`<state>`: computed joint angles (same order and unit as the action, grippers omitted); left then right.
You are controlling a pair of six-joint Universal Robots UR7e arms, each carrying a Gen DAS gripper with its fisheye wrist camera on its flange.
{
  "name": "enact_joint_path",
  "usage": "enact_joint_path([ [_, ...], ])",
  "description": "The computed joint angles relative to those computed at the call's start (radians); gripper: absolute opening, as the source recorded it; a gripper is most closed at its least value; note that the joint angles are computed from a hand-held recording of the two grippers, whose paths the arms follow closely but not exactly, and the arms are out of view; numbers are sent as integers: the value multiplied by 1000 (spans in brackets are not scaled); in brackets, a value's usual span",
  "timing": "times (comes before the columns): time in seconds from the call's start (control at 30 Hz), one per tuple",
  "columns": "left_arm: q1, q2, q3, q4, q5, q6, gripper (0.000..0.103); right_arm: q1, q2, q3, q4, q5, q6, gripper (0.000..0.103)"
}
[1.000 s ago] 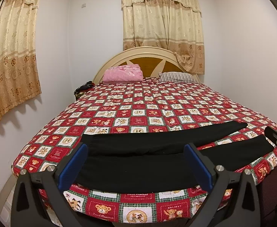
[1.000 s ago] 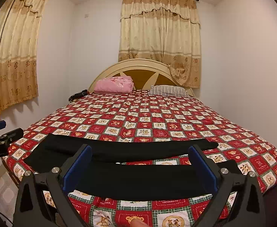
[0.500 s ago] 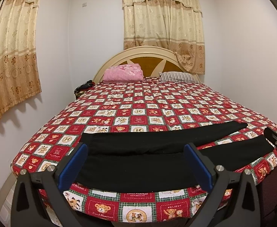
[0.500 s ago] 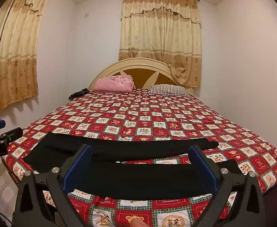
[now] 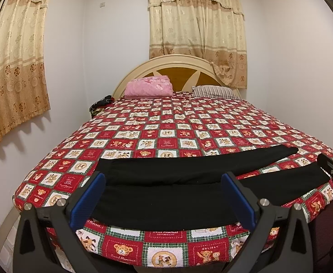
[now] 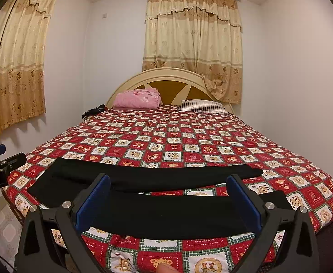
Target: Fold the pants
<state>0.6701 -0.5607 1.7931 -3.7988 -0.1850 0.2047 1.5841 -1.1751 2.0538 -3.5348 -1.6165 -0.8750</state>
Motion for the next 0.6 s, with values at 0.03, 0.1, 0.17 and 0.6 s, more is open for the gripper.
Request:
enact_joint_path([
  [0.03,0,0,0,-2,0,1,103,-1,-1,0,1,0,-1,102],
  [0.1,0,0,-1,-3,-1,2,103,0,0,0,0,0,0,102],
  [0.17,0,0,0,-3,0,2,103,-3,0,0,1,1,-2,102],
  [0.6,2,-3,9,3,-4,-11,103,-5,7,-8,3,-2,-8,102],
])
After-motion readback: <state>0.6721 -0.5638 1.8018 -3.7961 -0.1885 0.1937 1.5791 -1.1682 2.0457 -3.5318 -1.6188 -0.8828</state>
